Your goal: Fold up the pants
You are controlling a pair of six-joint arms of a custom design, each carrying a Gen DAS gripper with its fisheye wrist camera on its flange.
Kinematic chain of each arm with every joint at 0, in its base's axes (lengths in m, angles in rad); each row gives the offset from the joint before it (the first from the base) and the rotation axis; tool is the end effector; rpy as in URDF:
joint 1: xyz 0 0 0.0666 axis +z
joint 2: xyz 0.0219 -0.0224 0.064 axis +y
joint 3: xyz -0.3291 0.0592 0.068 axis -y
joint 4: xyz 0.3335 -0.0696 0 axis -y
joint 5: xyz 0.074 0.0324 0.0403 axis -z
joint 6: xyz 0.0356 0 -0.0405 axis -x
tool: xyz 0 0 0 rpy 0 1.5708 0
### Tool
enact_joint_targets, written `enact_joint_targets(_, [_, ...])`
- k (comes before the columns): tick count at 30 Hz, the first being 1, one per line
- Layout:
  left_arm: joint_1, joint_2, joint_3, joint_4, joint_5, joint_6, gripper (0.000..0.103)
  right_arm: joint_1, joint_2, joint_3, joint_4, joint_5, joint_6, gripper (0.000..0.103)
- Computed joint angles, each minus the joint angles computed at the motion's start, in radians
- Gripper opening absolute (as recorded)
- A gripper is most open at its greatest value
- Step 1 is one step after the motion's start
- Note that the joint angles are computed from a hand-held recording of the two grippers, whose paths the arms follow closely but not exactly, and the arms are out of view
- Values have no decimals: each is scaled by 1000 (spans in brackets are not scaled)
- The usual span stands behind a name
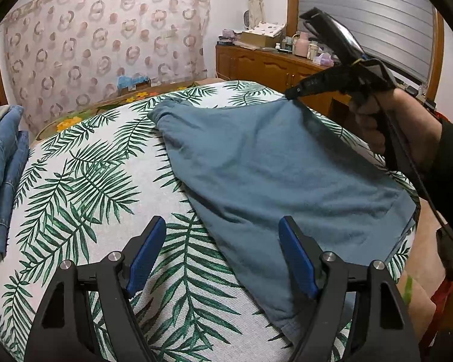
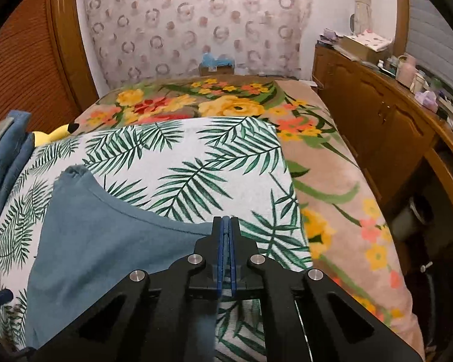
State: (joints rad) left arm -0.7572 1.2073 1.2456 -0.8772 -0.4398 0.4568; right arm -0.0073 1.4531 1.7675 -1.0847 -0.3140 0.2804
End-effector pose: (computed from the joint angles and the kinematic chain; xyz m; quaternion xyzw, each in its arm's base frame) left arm 0.2809 -0.2452 0.3960 0.0592 0.9127 -0.0319 0.4030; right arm 0.4453 0.0073 0.4933 -0.1842 0.8929 0.0873 0.4015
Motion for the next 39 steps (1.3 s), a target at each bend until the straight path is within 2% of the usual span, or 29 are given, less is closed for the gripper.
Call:
enact_joint_targets(3, [-2,10,8,-9,-6,-6,78,-10,-10,-3,1,-20,1,4])
enact_joint_targets(7, [0,21,17,-26,0,-7,78,-11,-48,-34,2,-36,37,15])
enact_joint_targets(11, [10,29,27,-44,22,-2,78,-31,-143,-117,-14,-102,118,29])
enact_joint_targets(14, [12,38,36,-61,26,4,78,-70,-241,-224,3,-158,166,30])
enact_joint_targets(20, [30,56,54,-87,70,8,78,-163,-360,-368,-58,-275,279,34])
enact_joint_targets(23, [36,57,55,-88,82,14,79,-177,-406,-450,-24,-244,296,35])
enact_joint_targets(25, [35,58,58,-89,81,15,79,-184,-413,-470,-36,-254,311,35])
enact_joint_targets(28, [36,61,61,-91,81,16,80,-177,-417,-492,-18,-227,316,35])
enact_joint_targets(39, [38,75,77,-118,69,41,86,-150,-463,-555,63,-198,276,43])
